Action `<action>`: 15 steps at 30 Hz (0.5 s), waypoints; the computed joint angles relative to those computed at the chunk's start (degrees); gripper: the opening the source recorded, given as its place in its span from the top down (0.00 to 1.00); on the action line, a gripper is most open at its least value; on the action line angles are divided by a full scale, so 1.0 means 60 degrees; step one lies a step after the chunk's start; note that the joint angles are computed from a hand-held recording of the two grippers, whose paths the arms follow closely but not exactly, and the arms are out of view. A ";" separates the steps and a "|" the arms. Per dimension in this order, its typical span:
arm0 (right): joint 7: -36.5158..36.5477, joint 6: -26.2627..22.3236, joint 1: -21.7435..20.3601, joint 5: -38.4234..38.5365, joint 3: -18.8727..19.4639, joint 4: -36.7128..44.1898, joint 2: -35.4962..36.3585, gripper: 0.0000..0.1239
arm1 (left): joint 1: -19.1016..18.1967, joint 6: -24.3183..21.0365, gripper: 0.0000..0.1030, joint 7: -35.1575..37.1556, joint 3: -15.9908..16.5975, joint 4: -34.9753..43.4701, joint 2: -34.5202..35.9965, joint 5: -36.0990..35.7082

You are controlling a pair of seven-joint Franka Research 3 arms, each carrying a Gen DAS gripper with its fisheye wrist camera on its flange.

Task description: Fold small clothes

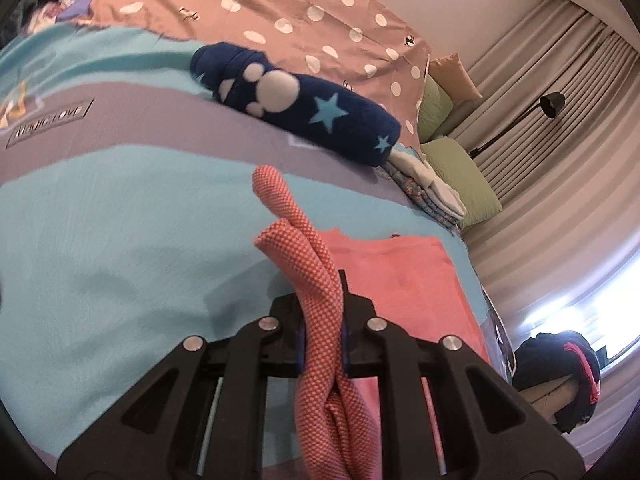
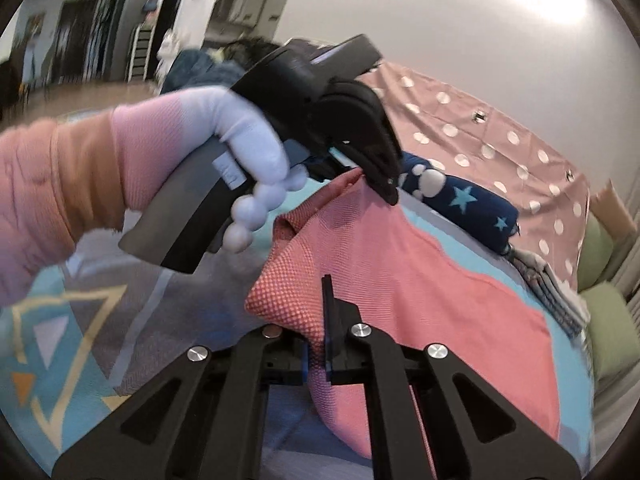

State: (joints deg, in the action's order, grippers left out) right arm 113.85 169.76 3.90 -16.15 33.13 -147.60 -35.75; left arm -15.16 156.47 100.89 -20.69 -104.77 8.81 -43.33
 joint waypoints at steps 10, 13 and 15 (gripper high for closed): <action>-0.0852 0.0249 0.1443 0.2096 -0.2613 -0.1543 -0.1440 0.96 | -0.0959 -0.0361 0.88 -0.3181 0.0015 0.2077 0.1170 0.3410; -0.1184 -0.0011 0.1694 0.2727 -0.3186 -0.2025 -0.2021 0.96 | -0.1483 -0.0893 0.88 -0.4224 0.0094 0.3207 0.1861 0.4834; -0.1432 -0.0163 0.1744 0.3108 -0.3595 -0.2361 -0.2425 0.96 | -0.1811 -0.1295 0.89 -0.4768 0.0113 0.4025 0.2376 0.5586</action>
